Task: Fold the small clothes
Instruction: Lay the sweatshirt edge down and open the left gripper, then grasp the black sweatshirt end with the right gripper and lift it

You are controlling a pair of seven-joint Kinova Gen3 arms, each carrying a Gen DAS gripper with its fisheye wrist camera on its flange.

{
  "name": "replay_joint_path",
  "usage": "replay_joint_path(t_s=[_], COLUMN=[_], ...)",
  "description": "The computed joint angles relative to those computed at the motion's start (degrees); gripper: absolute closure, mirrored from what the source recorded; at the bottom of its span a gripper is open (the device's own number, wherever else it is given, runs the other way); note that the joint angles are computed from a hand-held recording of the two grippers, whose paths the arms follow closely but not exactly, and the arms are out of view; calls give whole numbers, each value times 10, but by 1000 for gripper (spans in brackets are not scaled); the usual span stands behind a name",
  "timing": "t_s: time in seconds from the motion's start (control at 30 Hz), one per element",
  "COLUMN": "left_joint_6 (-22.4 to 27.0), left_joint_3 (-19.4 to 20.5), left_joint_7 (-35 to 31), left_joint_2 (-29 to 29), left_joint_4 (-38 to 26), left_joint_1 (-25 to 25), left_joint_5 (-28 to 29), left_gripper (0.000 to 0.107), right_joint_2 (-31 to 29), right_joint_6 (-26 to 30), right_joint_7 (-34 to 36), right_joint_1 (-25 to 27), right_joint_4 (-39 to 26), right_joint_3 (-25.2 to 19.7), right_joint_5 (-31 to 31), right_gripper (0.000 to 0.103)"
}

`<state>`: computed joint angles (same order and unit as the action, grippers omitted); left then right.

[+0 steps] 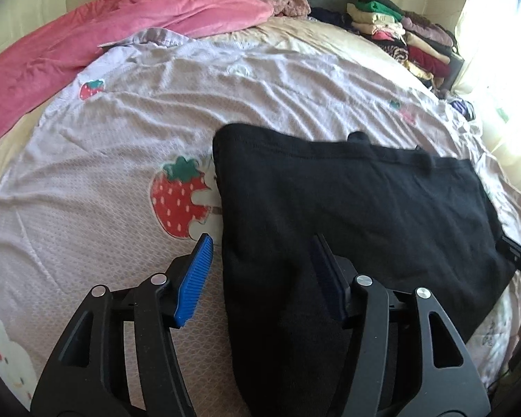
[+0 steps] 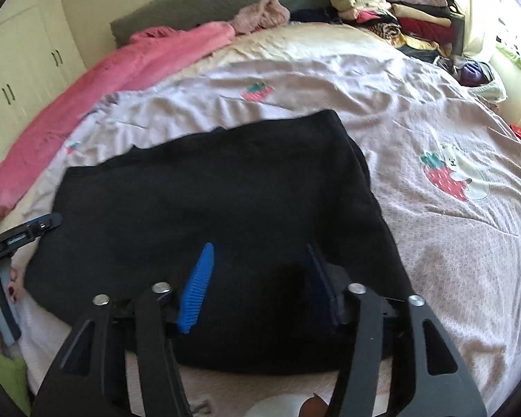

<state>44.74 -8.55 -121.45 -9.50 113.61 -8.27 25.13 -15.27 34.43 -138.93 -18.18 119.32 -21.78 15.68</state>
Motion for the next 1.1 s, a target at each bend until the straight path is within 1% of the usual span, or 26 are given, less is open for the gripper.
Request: replay_joint_path(t_s=[0.03,0.07,0.1,0.13,0.17,0.2,0.23,0.27,0.37,0.43,0.5,0.63,0.77,0.8,0.93,1.03,1.1], left_joint_6=[7,14,20,23,26,31,34,35,36,35,30,29,27,26,25,26,25], left_joint_3=[1,3,4,2,-1,-6,-8,-9,-12,-13,-10,-17,-19,-21,-22,-24,-24], left_joint_7=[6,11,14,13,11,7,4,2,2,6,15,16,19,19,20,19,19], left_joint_2=[-2,-4,-7,-10,-12,-15,-19,-22,-30,-31,-33,-33,-32,-31,-26,-24,-22], left_joint_4=[-5,-9,-12,-14,-16,-19,-22,-23,-26,-30,-30,-34,-35,-35,-36,-36,-35], left_joint_1=[-1,-1,-1,0,0,1,2,3,4,4,2,4,2,1,-3,-5,-7], left_joint_5=[-4,-9,-14,-13,-10,-4,-1,0,0,-4,-13,-13,-14,-12,-14,-9,-6], left_gripper=[50,47,46,46,42,37,36,36,29,27,24,21,19,18,17,17,16], right_joint_2=[-6,-11,-20,-25,-30,-36,-36,-37,-37,-31,-19,16,50,62,102,124,141], right_joint_6=[1,2,-2,-5,-7,-4,0,1,6,10,16,25,32,37,61,76,96], right_joint_7=[-3,-7,-13,-11,-9,-15,-21,-28,-35,-44,-55,-77,-97,-106,-132,-141,-148], right_joint_1=[-2,-3,-4,-7,-9,-6,2,7,7,9,9,-14,-44,-50,-84,-112,-134], right_joint_4=[0,-1,-1,0,-2,-7,-13,-18,-33,-45,-57,-79,-96,-103,-121,-128,-134], right_joint_3=[-7,-13,-21,-20,-24,-39,-54,-69,-98,-124,-149,-180,-193,-200,-215,-211,-210], right_joint_5=[3,3,2,-3,-6,-2,6,15,28,45,66,111,151,168,222,246,269], right_gripper=[46,42,38,34,31,25,22,21,19,17,15,14,14,14,14,14,14])
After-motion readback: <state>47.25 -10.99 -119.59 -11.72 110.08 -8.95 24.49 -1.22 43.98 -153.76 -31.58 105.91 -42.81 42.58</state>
